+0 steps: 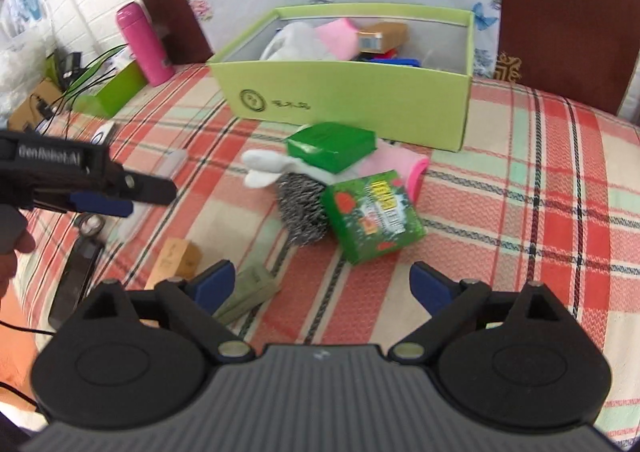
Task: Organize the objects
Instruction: 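Move the left gripper to the clear plastic tube while the right approaches the tan box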
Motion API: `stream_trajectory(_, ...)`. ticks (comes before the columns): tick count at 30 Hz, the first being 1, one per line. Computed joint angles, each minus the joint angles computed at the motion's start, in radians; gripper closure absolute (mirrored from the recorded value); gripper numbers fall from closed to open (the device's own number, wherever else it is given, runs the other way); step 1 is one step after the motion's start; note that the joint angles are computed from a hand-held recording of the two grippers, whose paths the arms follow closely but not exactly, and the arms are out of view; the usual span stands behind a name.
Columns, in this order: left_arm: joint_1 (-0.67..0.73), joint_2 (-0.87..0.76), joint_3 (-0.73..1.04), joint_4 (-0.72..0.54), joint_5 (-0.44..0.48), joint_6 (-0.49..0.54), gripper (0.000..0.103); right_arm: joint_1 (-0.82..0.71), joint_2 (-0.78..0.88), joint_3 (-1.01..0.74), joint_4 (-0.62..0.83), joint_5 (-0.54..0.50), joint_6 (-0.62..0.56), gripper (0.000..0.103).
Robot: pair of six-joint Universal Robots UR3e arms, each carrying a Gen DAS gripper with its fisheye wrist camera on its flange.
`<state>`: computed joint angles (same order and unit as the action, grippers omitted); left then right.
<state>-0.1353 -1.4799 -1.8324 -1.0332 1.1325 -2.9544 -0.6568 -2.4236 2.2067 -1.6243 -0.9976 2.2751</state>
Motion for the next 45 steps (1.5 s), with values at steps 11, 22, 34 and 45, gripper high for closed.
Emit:
stream_trajectory(11,0.103,0.155,-0.148,-0.066,0.047,0.059,0.022,-0.098,-0.150,-0.057,0.260,0.044,-0.157,0.008)
stream_trajectory(22,0.220,0.192,-0.205,-0.020,0.063,0.082,0.022,0.063,-0.133,-0.047,0.259,-0.007,-0.145,0.039)
stream_trajectory(34,0.263,0.031,-0.128,0.089,0.065,0.077,0.022,0.640,0.263,0.007,-0.392,-0.155,0.286,0.040)
stream_trajectory(45,0.221,-0.190,0.034,0.109,0.074,0.173,0.022,0.968,0.718,-0.057,-0.767,-0.393,0.598,0.059)
